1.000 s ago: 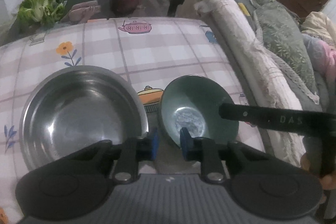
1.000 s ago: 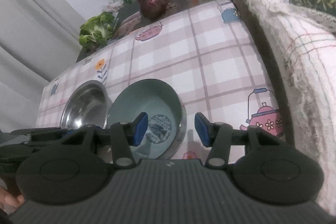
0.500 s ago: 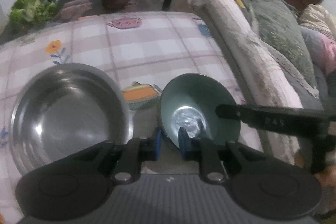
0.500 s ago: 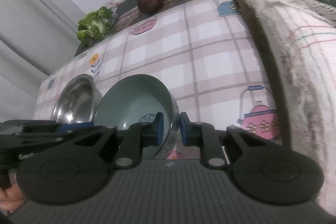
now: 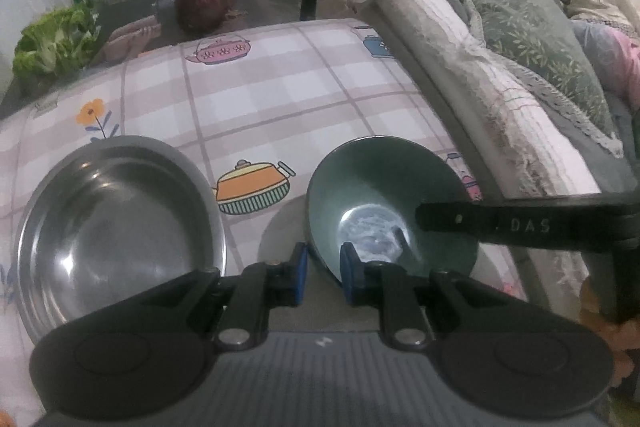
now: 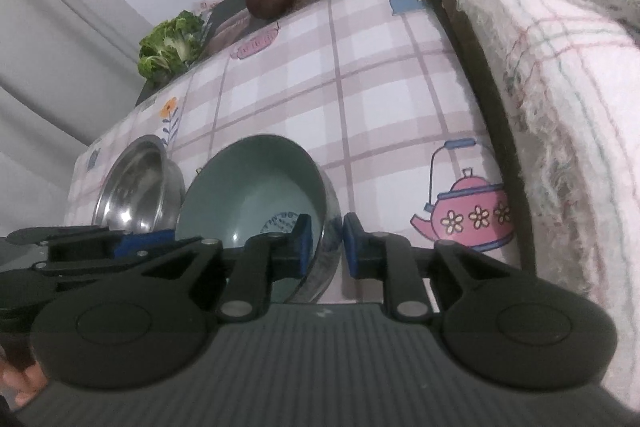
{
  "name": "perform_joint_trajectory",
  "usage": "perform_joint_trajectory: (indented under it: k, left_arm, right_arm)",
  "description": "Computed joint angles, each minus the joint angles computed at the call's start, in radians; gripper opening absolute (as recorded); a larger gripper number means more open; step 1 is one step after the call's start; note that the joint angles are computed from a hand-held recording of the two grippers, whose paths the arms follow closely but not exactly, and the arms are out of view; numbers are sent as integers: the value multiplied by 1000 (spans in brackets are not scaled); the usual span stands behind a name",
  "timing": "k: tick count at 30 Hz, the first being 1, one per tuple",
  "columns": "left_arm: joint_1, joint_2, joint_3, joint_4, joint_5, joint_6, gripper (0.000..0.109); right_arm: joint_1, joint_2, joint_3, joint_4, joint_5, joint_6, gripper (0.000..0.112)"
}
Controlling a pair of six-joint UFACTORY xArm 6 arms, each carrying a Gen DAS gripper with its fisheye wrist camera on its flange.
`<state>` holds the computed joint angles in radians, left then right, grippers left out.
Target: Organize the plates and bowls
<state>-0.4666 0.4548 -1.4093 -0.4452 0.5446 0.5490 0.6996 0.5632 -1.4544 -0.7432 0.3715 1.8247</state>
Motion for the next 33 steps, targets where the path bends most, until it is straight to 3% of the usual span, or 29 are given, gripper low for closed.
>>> perform_joint_trajectory:
  k: [21, 33]
  left_arm:
    - [-27, 27, 18, 115, -81, -113, 18]
    - [-30, -16, 63, 75, -118, -75, 17]
  right_arm:
    - [2, 37, -24, -66, -14, 85, 18]
    - [7, 22, -29, -54, 10, 73, 18]
